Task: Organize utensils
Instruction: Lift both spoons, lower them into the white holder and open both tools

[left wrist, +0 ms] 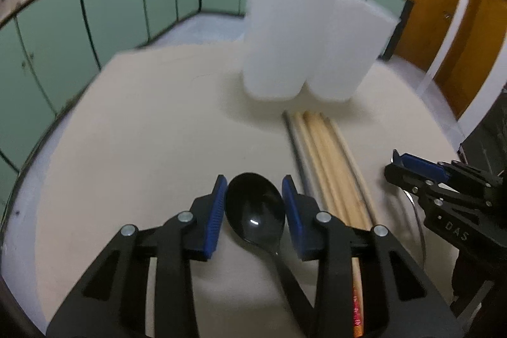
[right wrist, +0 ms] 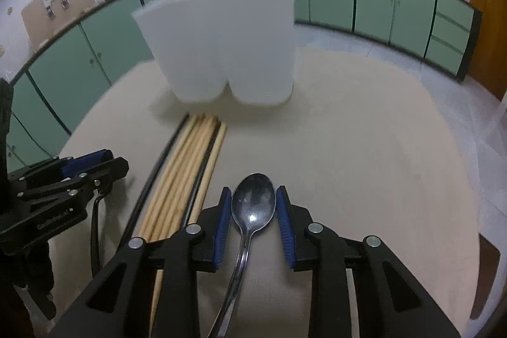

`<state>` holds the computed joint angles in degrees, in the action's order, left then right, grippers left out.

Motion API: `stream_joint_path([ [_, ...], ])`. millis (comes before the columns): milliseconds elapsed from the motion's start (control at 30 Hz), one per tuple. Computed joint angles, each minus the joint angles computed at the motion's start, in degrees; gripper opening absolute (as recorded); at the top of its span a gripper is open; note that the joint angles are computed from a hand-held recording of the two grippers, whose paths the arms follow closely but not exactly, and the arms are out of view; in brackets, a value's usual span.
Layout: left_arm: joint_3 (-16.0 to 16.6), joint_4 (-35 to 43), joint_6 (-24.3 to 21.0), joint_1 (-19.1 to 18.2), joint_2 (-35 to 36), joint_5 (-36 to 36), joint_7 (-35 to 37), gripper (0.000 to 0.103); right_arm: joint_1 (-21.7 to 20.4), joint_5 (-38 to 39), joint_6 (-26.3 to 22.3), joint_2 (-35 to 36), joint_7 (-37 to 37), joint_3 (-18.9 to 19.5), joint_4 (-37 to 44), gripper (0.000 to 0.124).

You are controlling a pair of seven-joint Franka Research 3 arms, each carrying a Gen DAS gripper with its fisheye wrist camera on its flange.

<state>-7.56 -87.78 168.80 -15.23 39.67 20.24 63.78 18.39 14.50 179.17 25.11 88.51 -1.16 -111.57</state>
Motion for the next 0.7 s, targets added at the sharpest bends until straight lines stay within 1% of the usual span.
stream_joint_path([
  [33, 0.6, -1.1, 2.4, -0.3, -0.5, 0.5, -0.5, 0.034, -0.9, 0.5, 3.3, -0.6, -0.7, 1.3, -1.4, 0.029],
  [67, 2.1, -2.5, 6.0, -1.2, -1.3, 1.4, -1.7, 0.034, -1.9, 1.0, 5.9, -1.1, -1.5, 2.6, -2.6, 0.029],
  [100, 4.2, -3.1, 8.0, -2.7, -1.7, 2.2, -3.1, 0.034, -3.5, 1.3, 8.8, -1.4, -2.3, 4.5, -3.5, 0.029],
  [133, 7.5, -3.8, 10.6, -5.0, -2.1, 3.2, -5.3, 0.034, -5.3, 1.4, 11.1, -1.6, -3.0, 6.3, -3.8, 0.029],
  [167, 10.9, -4.3, 13.1, -7.4, -2.3, 4.1, -7.2, 0.034, -6.3, 1.4, 12.7, -1.8, -3.5, 7.3, -4.3, 0.029],
  [200, 15.5, -4.6, 16.0, -10.8, -2.2, 4.6, -9.6, 0.034, -7.1, 1.3, 14.3, -1.9, -3.7, 8.2, -4.4, 0.029],
  [233, 19.0, -4.7, 18.3, -13.3, -1.9, 4.4, -10.8, 0.034, -7.8, 1.0, 15.4, -1.9, -3.8, 8.9, -4.5, 0.029],
  [267, 21.5, -4.8, 19.8, -15.2, -1.6, 3.8, -11.2, 0.034, -8.9, 0.3, 16.8, -1.7, -3.7, 10.0, -4.2, 0.028],
  [333, 27.5, -4.4, 23.0, -19.8, -0.6, 1.3, -11.0, 0.034, -11.0, -1.5, 19.1, -1.5, -3.3, 11.8, -3.7, 0.028],
  [367, 29.6, -4.3, 24.3, -21.5, -0.3, 0.0, -10.5, 0.034, -12.2, -2.8, 20.0, -1.6, -2.6, 12.8, -3.6, 0.028],
  [433, 32.6, -3.9, 26.3, -23.9, 0.3, -2.6, -9.2, 0.034, -15.4, -6.2, 21.6, -1.4, -0.3, 15.3, -3.3, 0.028],
  [467, 33.9, -3.4, 27.2, -24.9, 0.8, -4.0, -8.5, 0.034, -18.0, -9.0, 22.6, -1.5, 1.7, 17.4, -3.4, 0.028],
  [533, 35.6, -1.6, 28.3, -26.0, 1.8, -6.4, -6.9, 0.034, -21.9, -14.3, 24.1, -1.5, 5.4, 20.0, -2.8, 0.028],
  [600, 37.6, 1.2, 29.1, -27.2, 3.3, -9.2, -5.3, 0.034, -24.7, -19.0, 25.0, -1.0, 8.8, 21.8, -1.6, 0.028],
  [633, 38.6, 3.2, 29.2, -27.4, 4.2, -9.3, -5.7, 0.034, -26.6, -22.0, 24.8, -0.4, 11.0, 23.3, 0.2, 0.028],
  [667, 38.8, 7.1, 28.5, -27.0, 6.1, -11.9, -3.6, 0.034, -27.2, -23.5, 24.6, 0.1, 12.3, 23.6, 1.6, 0.028],
  [700, 39.7, 9.1, 28.3, -27.2, 7.1, -12.6, -3.5, 0.034, -28.0, -25.3, 24.5, 0.7, 13.7, 24.2, 3.3, 0.028],
])
